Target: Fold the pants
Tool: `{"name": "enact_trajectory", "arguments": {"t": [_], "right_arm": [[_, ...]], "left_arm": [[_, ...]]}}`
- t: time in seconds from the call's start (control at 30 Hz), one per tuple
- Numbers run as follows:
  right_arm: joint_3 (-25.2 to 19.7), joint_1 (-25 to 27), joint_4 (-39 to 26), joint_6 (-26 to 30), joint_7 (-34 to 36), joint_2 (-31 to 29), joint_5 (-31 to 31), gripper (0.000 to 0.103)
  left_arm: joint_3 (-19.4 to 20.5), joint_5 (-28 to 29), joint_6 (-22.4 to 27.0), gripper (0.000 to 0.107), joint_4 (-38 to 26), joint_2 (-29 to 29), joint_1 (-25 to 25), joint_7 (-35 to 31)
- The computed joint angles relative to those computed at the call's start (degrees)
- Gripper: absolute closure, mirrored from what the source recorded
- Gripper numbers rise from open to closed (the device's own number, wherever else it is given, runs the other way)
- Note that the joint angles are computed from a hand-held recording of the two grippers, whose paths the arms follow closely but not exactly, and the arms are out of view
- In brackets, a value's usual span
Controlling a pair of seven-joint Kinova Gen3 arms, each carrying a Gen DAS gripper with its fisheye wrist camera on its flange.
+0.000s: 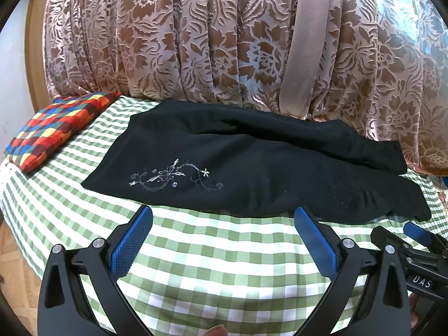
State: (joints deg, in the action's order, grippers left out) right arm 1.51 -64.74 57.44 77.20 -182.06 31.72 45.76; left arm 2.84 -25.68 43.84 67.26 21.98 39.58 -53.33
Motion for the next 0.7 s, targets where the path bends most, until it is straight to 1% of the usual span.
{"name": "enact_trajectory", "arguments": {"t": [0.07, 0.17, 0.2, 0.27, 0.37, 0.43, 0.53, 0.57, 0.6, 0.63, 0.67, 0.7], "right_arm": [[0.6, -0.3, 0.0, -0.1, -0.1, 0.0, -0.6, 0.002], [5.1, -2.4, 0.6, -1.8, 0.5, -0.1, -3.3, 0.002], [5.6, -2.7, 0.8, -2.2, 0.5, -0.3, -3.7, 0.002], [5.1, -2.4, 0.8, -2.1, 0.4, -0.3, -3.6, 0.002], [6.0, -2.9, 1.3, -2.8, 0.4, -0.5, -4.0, 0.002], [5.4, -2.4, 1.5, -3.1, 0.1, -0.6, -3.8, 0.002], [5.7, -2.2, 3.5, -5.5, -1.0, -1.6, -5.0, 0.002], [5.3, -1.8, 4.7, -6.8, -1.9, -2.2, -4.9, 0.002], [3.7, -0.7, 6.9, -9.0, -3.6, -3.3, -3.9, 0.002], [1.1, 1.2, 9.3, -11.4, -6.0, -4.6, -2.8, 0.002], [-1.5, 3.2, 11.5, -13.7, -8.3, -5.8, -1.7, 0.002], [-4.2, 5.5, 13.3, -16.0, -10.6, -7.0, -1.4, 0.002]], "left_arm": [[-0.1, -0.1, 0.1, 0.007, -0.1, 0.1, 0.1, 0.0], [0.1, 0.2, 0.1, 0.007, -0.1, 0.0, -0.2, -0.2], [0.0, 0.2, 0.1, 0.007, -0.1, 0.0, -0.2, -0.1], [0.0, 0.2, 0.2, 0.007, -0.2, 0.1, -0.2, -0.3], [0.2, 0.8, 0.2, 0.007, -0.1, 0.0, -0.6, -0.5], [0.1, 0.8, 0.4, 0.007, -0.2, 0.0, -0.7, -0.5], [0.1, 0.9, 0.7, 0.007, -0.4, 0.3, -0.8, -0.7], [0.2, 1.2, 0.9, 0.007, -0.7, 0.5, -0.9, -0.9], [0.3, 1.5, 0.9, 0.007, -0.7, 0.5, -1.1, -1.2], [0.2, 2.5, 0.7, 0.007, -0.8, 0.7, -1.4, -2.1], [1.2, 3.9, 0.5, 0.007, -0.9, 0.8, -2.8, -3.8], [3.1, 6.3, 0.6, 0.007, -1.2, 1.2, -5.2, -5.8]]}}
